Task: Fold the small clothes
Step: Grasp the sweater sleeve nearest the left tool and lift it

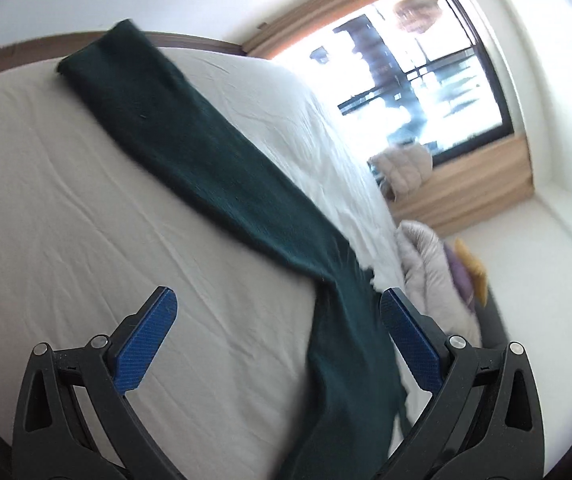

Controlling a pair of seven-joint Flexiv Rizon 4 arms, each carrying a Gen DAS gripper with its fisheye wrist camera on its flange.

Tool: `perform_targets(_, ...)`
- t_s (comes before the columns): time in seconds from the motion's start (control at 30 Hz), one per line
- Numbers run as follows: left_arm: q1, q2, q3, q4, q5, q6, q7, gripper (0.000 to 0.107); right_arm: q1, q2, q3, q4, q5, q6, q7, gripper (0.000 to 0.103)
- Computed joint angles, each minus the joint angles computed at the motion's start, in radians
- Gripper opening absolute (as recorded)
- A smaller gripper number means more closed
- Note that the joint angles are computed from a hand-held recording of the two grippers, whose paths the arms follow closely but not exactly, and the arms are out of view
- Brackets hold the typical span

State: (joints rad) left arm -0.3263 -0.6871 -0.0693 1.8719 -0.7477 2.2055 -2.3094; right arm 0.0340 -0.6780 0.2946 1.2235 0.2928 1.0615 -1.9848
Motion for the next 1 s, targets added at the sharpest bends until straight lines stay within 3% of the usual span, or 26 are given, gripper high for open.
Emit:
perform_targets(0.1, 0.158, -0.03, -0.091, 0.05, 0.193, 0.102, -0.233, 0.103, 0.004, -0.019, 0.014, -0.035, 0.01, -0.041, 0.003, 0.093)
perform_targets(0.33, 0.204, -0.122, -0.074, -0.026, 0.25, 0.235, -0.371, 0.1, 0.029, -0.044, 0.019, -0.077, 0.028, -0.097, 0.002, 0.079)
perform_targets(0.53, 0.216, -0.171, -0.079, -0.078, 0.219, 0.25, -0.412, 0.074, 0.032, -0.05, 0.021, -0.089, 0.049, -0.112, -0.007, 0.079)
perform_targets(0.6, 0.233, -0.183, -0.088, -0.091, 0.231, 0.243, -0.43, 0.056, 0.033, -0.054, 0.019, -0.097, 0.055, -0.121, -0.005, 0.079)
perform_targets(0.67, 0.253, -0.208, -0.106, -0.102, 0.254, 0.241, -0.47, 0.026, 0.033, -0.056, 0.017, -0.099, 0.059, -0.123, -0.007, 0.079)
perform_targets(0.7, 0.264, -0.215, -0.111, -0.098, 0.265, 0.245, -0.491, 0.024, 0.031, -0.055, 0.016, -0.098, 0.062, -0.121, -0.009, 0.078)
perform_targets(0.73, 0.269, -0.219, -0.109, -0.093, 0.271, 0.248, -0.5, 0.015, 0.029, -0.055, 0.016, -0.099, 0.065, -0.12, -0.011, 0.077)
perform_targets(0.77, 0.263, -0.211, -0.099, -0.076, 0.262, 0.243, -0.491, 0.01, 0.027, -0.057, 0.014, -0.102, 0.068, -0.119, -0.009, 0.076)
perform_targets(0.87, 0.207, -0.178, -0.05, -0.07, 0.169, 0.188, -0.39, 0.008, 0.021, -0.066, 0.008, -0.114, 0.074, -0.115, 0.002, 0.075)
perform_targets(1.0, 0.084, -0.139, 0.056, -0.152, -0.03, 0.07, -0.09, 0.007, 0.003, -0.088, 0.005, -0.138, 0.083, -0.117, 0.013, 0.074)
